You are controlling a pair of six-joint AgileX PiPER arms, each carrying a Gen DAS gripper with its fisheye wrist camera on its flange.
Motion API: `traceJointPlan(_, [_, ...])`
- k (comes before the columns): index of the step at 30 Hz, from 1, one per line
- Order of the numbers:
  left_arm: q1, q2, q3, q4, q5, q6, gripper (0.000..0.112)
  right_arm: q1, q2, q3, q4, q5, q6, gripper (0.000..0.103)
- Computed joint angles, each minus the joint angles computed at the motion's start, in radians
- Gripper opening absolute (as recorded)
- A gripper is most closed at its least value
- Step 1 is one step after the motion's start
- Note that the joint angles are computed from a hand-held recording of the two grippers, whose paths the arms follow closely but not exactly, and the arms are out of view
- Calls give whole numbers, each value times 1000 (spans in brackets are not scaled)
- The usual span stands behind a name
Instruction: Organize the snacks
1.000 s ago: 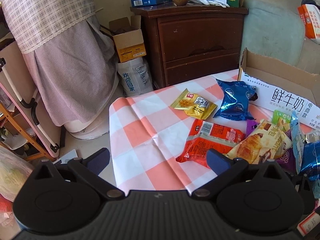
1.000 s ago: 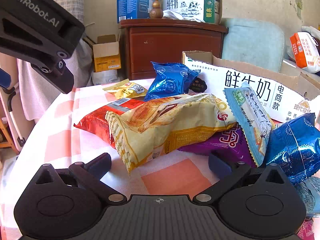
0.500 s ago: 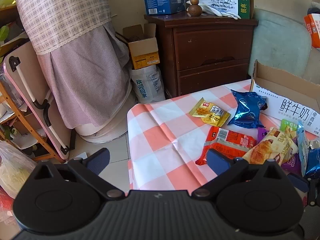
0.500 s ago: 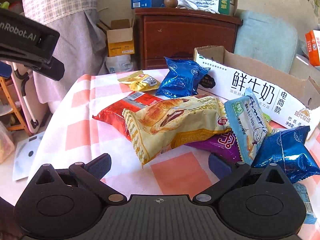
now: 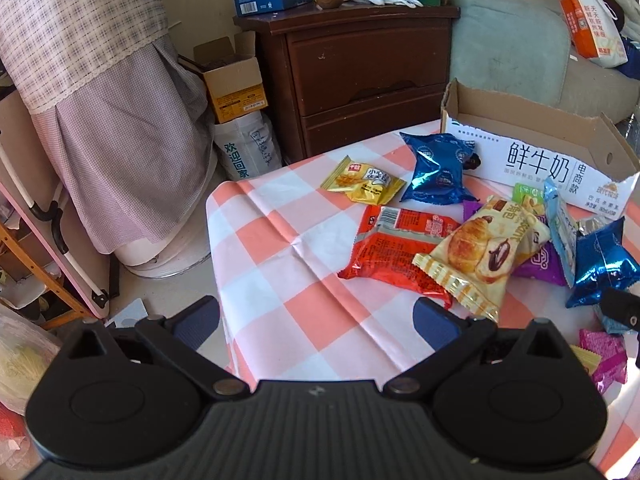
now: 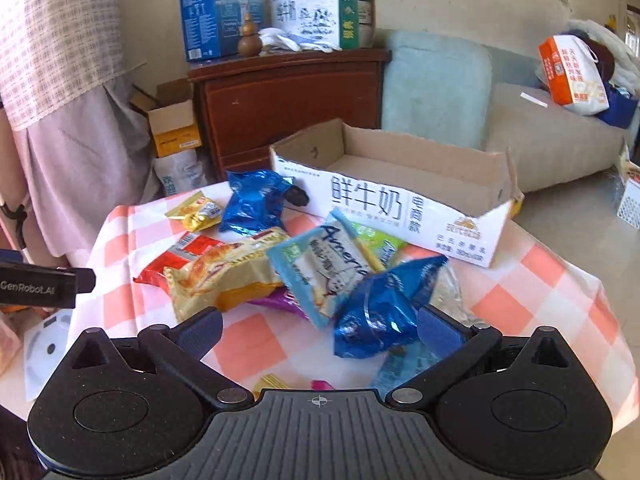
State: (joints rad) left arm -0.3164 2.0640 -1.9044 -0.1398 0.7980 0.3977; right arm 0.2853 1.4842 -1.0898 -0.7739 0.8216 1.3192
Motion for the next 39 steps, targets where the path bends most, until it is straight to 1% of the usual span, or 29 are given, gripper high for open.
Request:
traceJointPlan(1, [-1, -14, 30, -30, 4, 29, 102, -23, -20, 25, 24, 4, 3, 103])
traceJointPlan(3, [-4, -42, 94, -95, 15, 99, 102, -50, -57, 81, 23, 15, 58, 103])
traceJointPlan(5, [-13, -69, 155, -157, 33, 176, 102, -64, -79, 120, 12, 54, 108, 103])
traceJointPlan(8, [-39, -109, 245, -228, 47, 286, 102, -78, -90, 145, 4, 95, 127, 103])
traceJointPlan(10, [-58, -122, 283, -257, 56, 336, 102, -88, -89, 160, 7, 119, 131, 103])
traceJointPlan(14, [-98, -125, 320, -271, 65, 375, 102, -109, -54, 156, 52, 157, 120, 103])
traceJointPlan(16, [-112, -122, 327, -274, 63, 389, 102, -117, -34, 150, 69, 196, 123, 103])
traceJointPlan(18, [-128, -118, 334, -253, 43, 383, 102, -114, -23, 150, 71, 219, 143, 103])
traceJointPlan(20, [-149, -105, 334, -190, 12, 332, 102, -115, -10, 145, 83, 230, 148, 103])
traceJointPlan(22, [-157, -83, 313, -132, 12, 267, 102, -108, 5, 134, 97, 236, 144, 103])
traceJointPlan(24, [-160, -70, 305, -68, -8, 202, 102, -107, 9, 131, 114, 208, 128, 103])
traceJointPlan(27, [-158, -63, 301, 12, -43, 121, 102, -114, 12, 123, 164, 116, 79, 103])
traceJointPlan(30, [-143, -43, 258, 53, -33, 47, 102, -102, 25, 102, 181, 75, 50, 103])
traceJointPlan(34, [-115, -39, 214, 19, 0, 42, 102, -79, 23, 66, 193, 63, 18, 103])
traceJointPlan(36, [-105, -45, 200, -7, 14, 43, 102, -59, 15, 53, 171, 76, 27, 103])
traceJointPlan(39, [-104, -39, 156, 12, 46, -4, 102, -24, 14, 20, 128, 126, 57, 103])
